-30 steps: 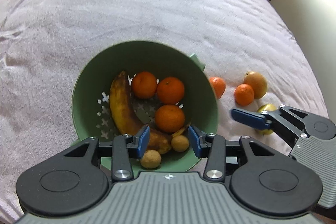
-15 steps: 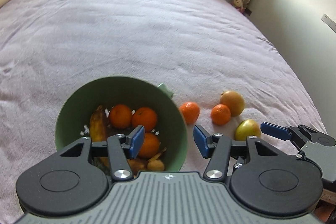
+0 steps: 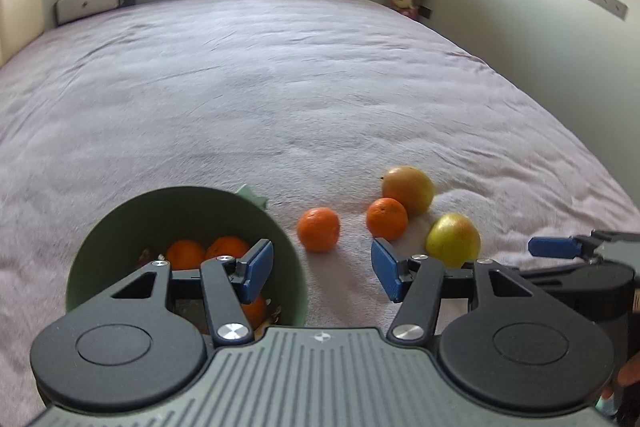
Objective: Organize fruits
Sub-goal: 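Move both tools back toward the pear and mandarins on the bed, then grasp the yellow-green pear with the right tool while the left tool grasps a mandarin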
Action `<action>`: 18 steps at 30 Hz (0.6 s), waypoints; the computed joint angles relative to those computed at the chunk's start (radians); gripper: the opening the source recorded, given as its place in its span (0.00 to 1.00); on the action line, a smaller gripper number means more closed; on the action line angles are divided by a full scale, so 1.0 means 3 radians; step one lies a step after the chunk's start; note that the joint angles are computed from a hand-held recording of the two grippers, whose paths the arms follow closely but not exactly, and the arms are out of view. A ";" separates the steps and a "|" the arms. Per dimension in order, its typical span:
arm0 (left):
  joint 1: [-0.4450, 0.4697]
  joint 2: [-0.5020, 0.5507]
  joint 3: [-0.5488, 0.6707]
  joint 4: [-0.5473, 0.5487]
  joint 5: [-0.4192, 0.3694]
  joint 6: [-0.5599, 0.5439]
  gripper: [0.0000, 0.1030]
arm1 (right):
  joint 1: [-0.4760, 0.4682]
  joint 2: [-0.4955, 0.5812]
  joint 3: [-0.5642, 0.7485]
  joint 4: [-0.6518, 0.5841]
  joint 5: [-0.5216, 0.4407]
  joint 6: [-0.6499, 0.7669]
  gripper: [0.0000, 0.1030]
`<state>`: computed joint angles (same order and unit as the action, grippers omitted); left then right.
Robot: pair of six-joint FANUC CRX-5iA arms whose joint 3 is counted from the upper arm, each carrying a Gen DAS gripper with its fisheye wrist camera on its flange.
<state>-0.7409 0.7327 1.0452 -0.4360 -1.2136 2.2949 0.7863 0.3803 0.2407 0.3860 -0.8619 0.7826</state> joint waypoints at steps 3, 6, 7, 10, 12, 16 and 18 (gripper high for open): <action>-0.0024 0.0067 0.0071 -0.0017 0.0033 -0.0121 0.65 | -0.0063 0.0006 0.0011 -0.0135 -0.0014 -0.0035 0.81; -0.0042 0.0124 0.0119 -0.0023 0.0093 -0.0260 0.65 | -0.0116 0.0021 0.0040 -0.0246 -0.0034 -0.0109 0.76; -0.0051 0.0153 0.0153 -0.0031 0.0100 -0.0308 0.65 | -0.0131 0.0034 0.0050 -0.0263 -0.0038 -0.0142 0.75; -0.0083 0.0273 0.0304 -0.0061 0.0078 -0.0443 0.65 | -0.0198 0.0058 0.0089 -0.0413 0.0004 -0.0182 0.69; -0.0104 0.0386 0.0463 -0.0083 0.0007 -0.0543 0.65 | -0.0228 0.0075 0.0109 -0.0478 0.0051 -0.0210 0.68; -0.0141 0.0610 0.0778 -0.0142 -0.0147 -0.0719 0.65 | -0.0237 0.0125 0.0132 -0.0454 0.0119 -0.0216 0.68; -0.0148 0.0676 0.0856 -0.0153 -0.0154 -0.0778 0.65 | -0.0246 0.0163 0.0156 -0.0443 0.0130 -0.0199 0.68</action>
